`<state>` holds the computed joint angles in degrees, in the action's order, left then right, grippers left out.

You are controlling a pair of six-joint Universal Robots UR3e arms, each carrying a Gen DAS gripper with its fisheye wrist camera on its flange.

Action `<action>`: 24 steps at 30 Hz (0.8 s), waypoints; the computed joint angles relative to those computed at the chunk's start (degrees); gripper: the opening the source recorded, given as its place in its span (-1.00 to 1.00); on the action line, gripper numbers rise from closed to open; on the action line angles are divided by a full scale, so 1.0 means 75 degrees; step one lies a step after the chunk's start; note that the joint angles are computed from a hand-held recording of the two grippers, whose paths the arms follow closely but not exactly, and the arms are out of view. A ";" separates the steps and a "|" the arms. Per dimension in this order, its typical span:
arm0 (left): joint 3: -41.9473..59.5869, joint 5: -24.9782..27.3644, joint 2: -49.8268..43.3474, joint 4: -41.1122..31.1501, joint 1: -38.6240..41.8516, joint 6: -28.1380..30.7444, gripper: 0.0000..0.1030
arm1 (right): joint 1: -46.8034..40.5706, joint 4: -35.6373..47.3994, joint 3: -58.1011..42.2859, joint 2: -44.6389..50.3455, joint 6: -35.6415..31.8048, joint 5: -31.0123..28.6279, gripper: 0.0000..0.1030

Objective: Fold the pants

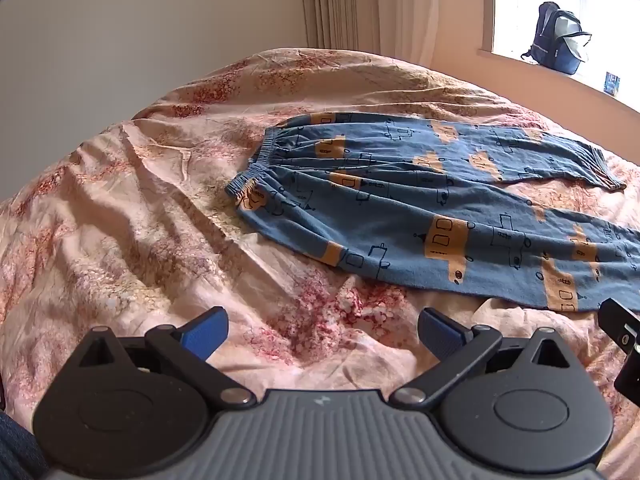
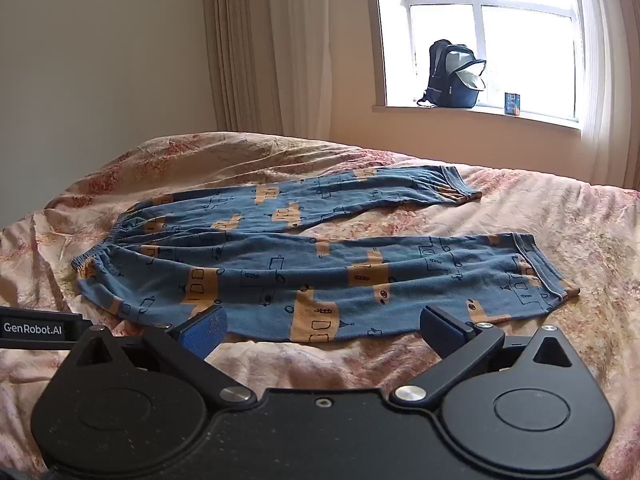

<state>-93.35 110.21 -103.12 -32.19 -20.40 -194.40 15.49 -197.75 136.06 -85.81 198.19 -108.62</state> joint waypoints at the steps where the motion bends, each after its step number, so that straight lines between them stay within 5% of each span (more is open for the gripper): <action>1: -0.0002 0.0000 0.0000 0.0008 0.0000 -0.0004 1.00 | 0.0002 -0.0014 0.0001 0.0007 0.0002 -0.0001 0.99; 24: 0.0033 0.0064 -0.0024 -0.0061 -0.0015 -0.0089 1.00 | -0.0006 -0.0050 0.0015 0.0041 -0.0009 0.0018 0.99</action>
